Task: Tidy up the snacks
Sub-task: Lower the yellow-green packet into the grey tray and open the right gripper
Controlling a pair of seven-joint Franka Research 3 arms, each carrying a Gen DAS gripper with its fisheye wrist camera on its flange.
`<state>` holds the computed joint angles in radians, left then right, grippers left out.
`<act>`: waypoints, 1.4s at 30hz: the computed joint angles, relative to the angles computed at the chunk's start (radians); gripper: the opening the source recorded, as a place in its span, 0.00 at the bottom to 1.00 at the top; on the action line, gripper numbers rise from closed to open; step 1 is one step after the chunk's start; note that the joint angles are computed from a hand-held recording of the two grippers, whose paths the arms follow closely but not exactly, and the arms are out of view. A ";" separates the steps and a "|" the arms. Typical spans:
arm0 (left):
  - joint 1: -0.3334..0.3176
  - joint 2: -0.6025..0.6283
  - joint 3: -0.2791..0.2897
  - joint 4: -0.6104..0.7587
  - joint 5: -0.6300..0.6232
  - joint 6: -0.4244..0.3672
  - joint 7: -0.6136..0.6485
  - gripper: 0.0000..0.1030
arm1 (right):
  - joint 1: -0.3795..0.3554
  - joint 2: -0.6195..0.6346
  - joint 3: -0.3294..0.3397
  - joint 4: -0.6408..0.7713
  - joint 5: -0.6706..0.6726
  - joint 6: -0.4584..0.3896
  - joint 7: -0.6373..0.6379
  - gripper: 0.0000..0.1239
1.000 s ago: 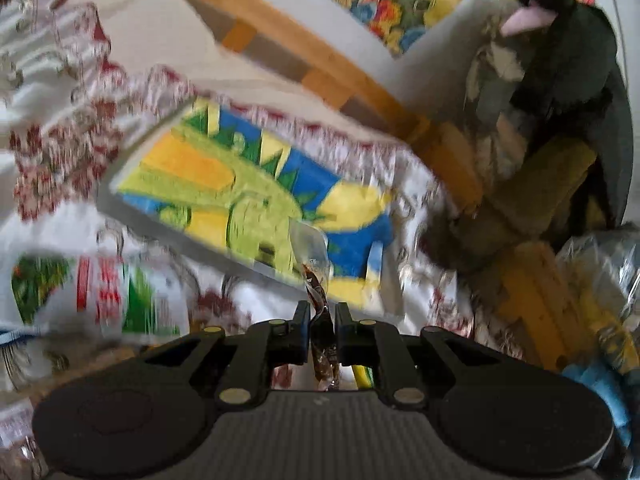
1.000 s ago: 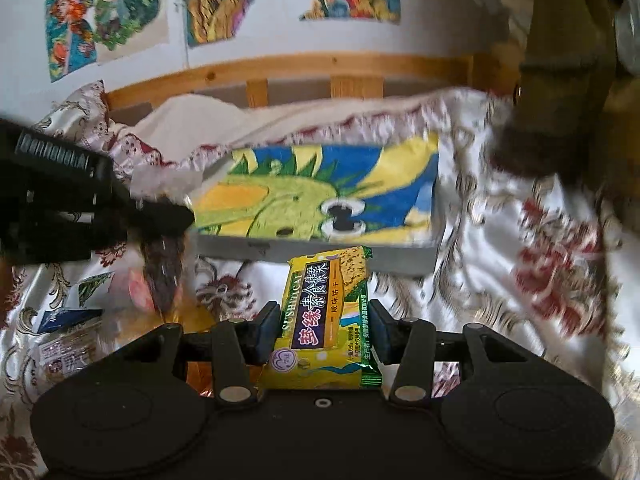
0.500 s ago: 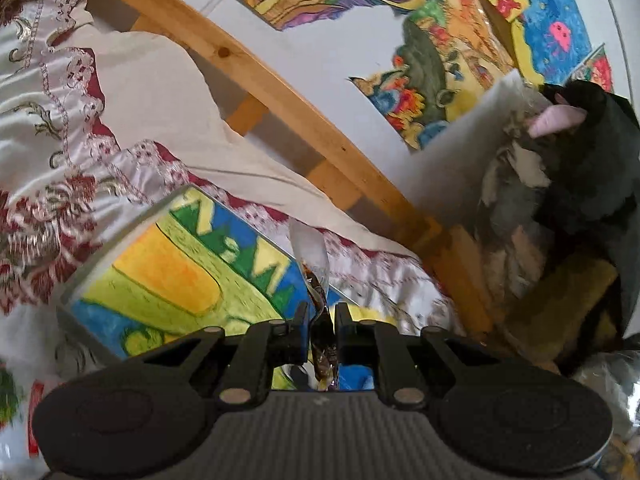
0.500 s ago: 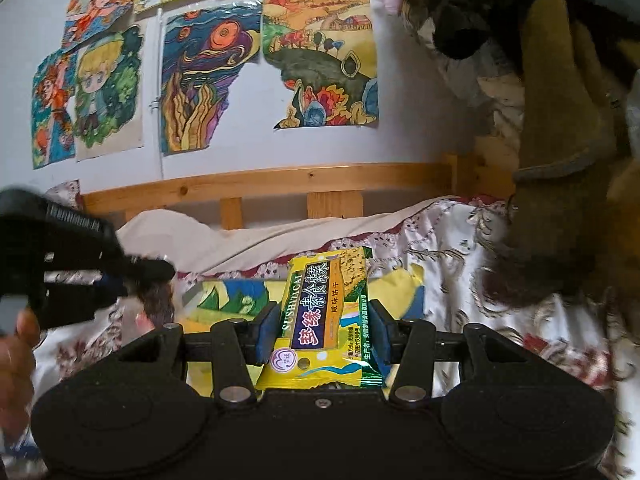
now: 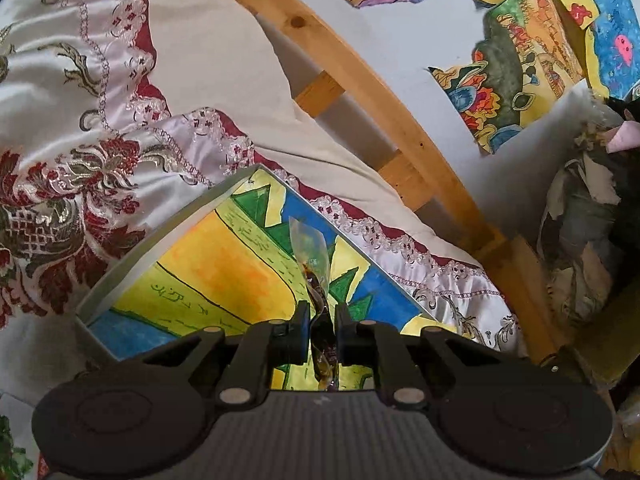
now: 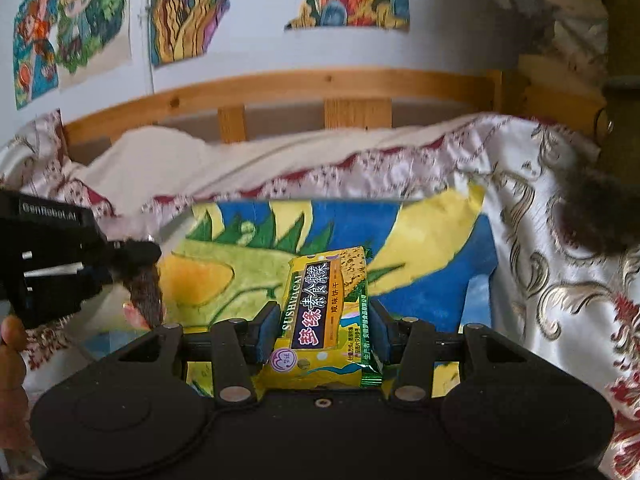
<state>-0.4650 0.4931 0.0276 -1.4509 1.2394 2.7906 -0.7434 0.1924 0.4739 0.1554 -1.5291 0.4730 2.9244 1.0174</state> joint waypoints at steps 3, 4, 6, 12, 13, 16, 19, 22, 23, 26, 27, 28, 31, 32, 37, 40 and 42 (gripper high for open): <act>0.010 0.008 -0.015 0.003 -0.041 -0.013 0.052 0.13 | 0.015 0.005 -0.015 -0.005 -0.019 0.003 0.013 0.40; 0.020 0.011 -0.033 0.005 -0.090 -0.029 0.103 0.13 | 0.014 0.006 -0.012 -0.008 -0.022 0.004 0.008 0.40; 0.045 0.018 -0.075 0.013 -0.222 -0.076 0.226 0.13 | 0.010 0.016 -0.010 0.002 -0.024 -0.010 0.006 0.40; 0.032 0.026 -0.079 0.029 -0.372 -0.152 0.370 0.15 | 0.013 0.024 -0.012 0.007 -0.032 -0.027 0.011 0.40; 0.033 0.030 -0.084 0.037 -0.398 -0.168 0.397 0.15 | 0.013 0.024 -0.012 0.008 -0.031 -0.030 0.013 0.40; 0.026 0.033 -0.081 0.046 -0.437 -0.186 0.444 0.22 | 0.017 0.025 -0.020 0.012 -0.036 -0.041 0.027 0.40; 0.036 0.030 -0.101 0.054 -0.505 -0.217 0.517 0.46 | 0.017 0.028 -0.025 0.021 -0.043 -0.058 0.036 0.40; 0.037 0.019 -0.106 0.052 -0.550 -0.243 0.547 0.54 | 0.014 0.024 -0.026 0.023 -0.039 -0.069 0.044 0.44; 0.037 0.014 -0.109 0.054 -0.564 -0.260 0.559 0.64 | 0.013 0.019 -0.025 0.018 -0.037 -0.066 0.044 0.46; 0.026 -0.006 -0.106 0.050 -0.572 -0.290 0.560 0.79 | -0.004 -0.010 -0.010 -0.011 -0.012 -0.039 0.028 0.48; 0.022 -0.012 -0.108 0.053 -0.572 -0.307 0.565 0.82 | -0.012 -0.022 -0.002 -0.023 0.003 -0.029 0.018 0.48; 0.018 -0.018 -0.112 0.058 -0.574 -0.330 0.576 0.84 | -0.023 -0.034 0.010 -0.034 0.022 -0.018 0.006 0.49; -0.002 -0.036 -0.119 0.078 -0.566 -0.414 0.595 0.92 | -0.068 -0.082 0.060 -0.077 0.115 0.020 -0.062 0.54; -0.011 -0.049 -0.119 0.072 -0.552 -0.432 0.588 0.93 | -0.085 -0.099 0.078 -0.091 0.154 0.034 -0.094 0.57; -0.017 -0.146 -0.151 -0.017 -0.513 -0.440 0.565 0.94 | -0.176 -0.204 0.171 -0.161 0.426 0.067 -0.335 0.64; -0.026 -0.214 -0.171 -0.080 -0.477 -0.458 0.504 0.96 | -0.221 -0.275 0.210 -0.201 0.633 0.066 -0.527 0.68; -0.035 -0.251 -0.186 -0.109 -0.430 -0.487 0.466 0.97 | -0.234 -0.325 0.211 -0.228 0.761 0.048 -0.633 0.71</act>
<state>-0.5002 0.2426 -0.1587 -1.5599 0.8091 2.3037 -0.2777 -0.0412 0.1490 0.3668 -1.7568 1.2336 2.9724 0.3849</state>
